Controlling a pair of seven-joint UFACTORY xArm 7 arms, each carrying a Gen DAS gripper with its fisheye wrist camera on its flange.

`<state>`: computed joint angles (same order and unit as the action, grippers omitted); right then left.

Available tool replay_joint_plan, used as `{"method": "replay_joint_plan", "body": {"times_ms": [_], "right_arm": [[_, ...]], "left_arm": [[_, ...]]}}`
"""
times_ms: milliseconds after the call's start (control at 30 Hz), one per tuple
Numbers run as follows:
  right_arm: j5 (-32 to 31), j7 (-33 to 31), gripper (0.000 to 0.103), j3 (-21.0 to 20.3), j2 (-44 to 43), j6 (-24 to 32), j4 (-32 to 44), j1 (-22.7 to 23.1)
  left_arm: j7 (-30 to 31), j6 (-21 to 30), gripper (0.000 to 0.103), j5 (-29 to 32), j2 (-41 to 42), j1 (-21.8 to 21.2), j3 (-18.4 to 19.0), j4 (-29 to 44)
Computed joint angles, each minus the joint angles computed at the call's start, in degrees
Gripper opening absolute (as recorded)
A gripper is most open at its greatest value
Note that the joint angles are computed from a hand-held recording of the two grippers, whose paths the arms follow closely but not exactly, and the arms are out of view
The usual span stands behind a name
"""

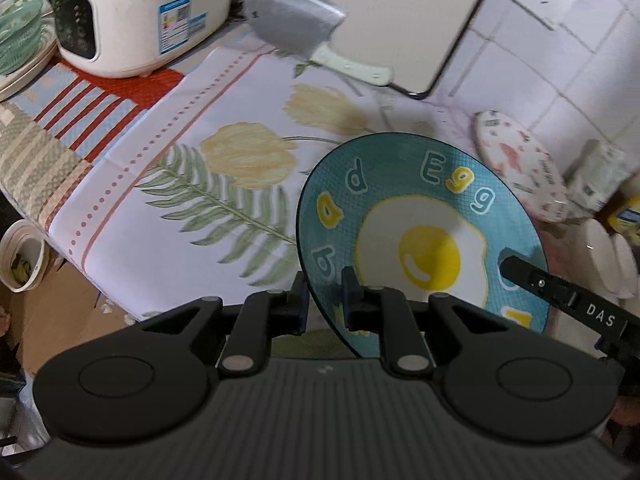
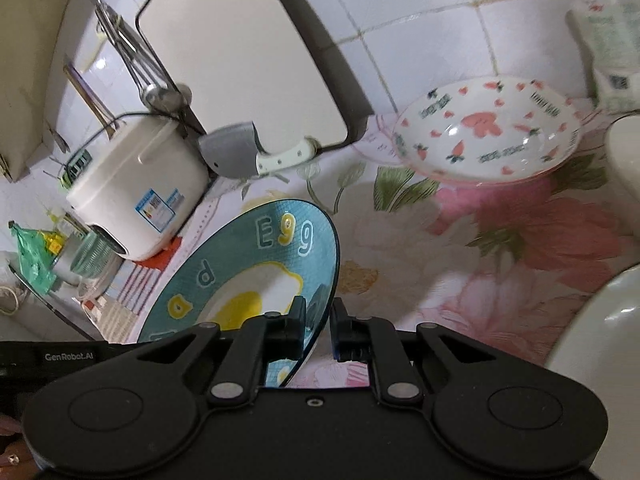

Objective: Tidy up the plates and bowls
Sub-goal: 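Grasp the blue Egg plate rim with the right gripper and lift it, then carry the blue plate with the right gripper and lower it onto the white plate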

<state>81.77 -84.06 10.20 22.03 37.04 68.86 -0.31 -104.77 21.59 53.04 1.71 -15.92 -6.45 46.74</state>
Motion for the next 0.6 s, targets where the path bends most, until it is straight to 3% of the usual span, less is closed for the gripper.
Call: {"method": "replay_joint_plan", "body": {"times_ms": [167,600], "right_arm": [[-0.4,0.5,0.017,-2.0,-5.5,2.5,-3.5,-1.8],[-6.2,4.6,0.018,-9.0,-13.8,8.1,-7.2,-6.6]], "left_arm": [[4.1,-0.7,0.014,-6.7,-1.0,-1.0,-1.5,1.3],[6.5,3.4,0.014,-7.2,4.0,-8.6,-2.9,13.4]]}}
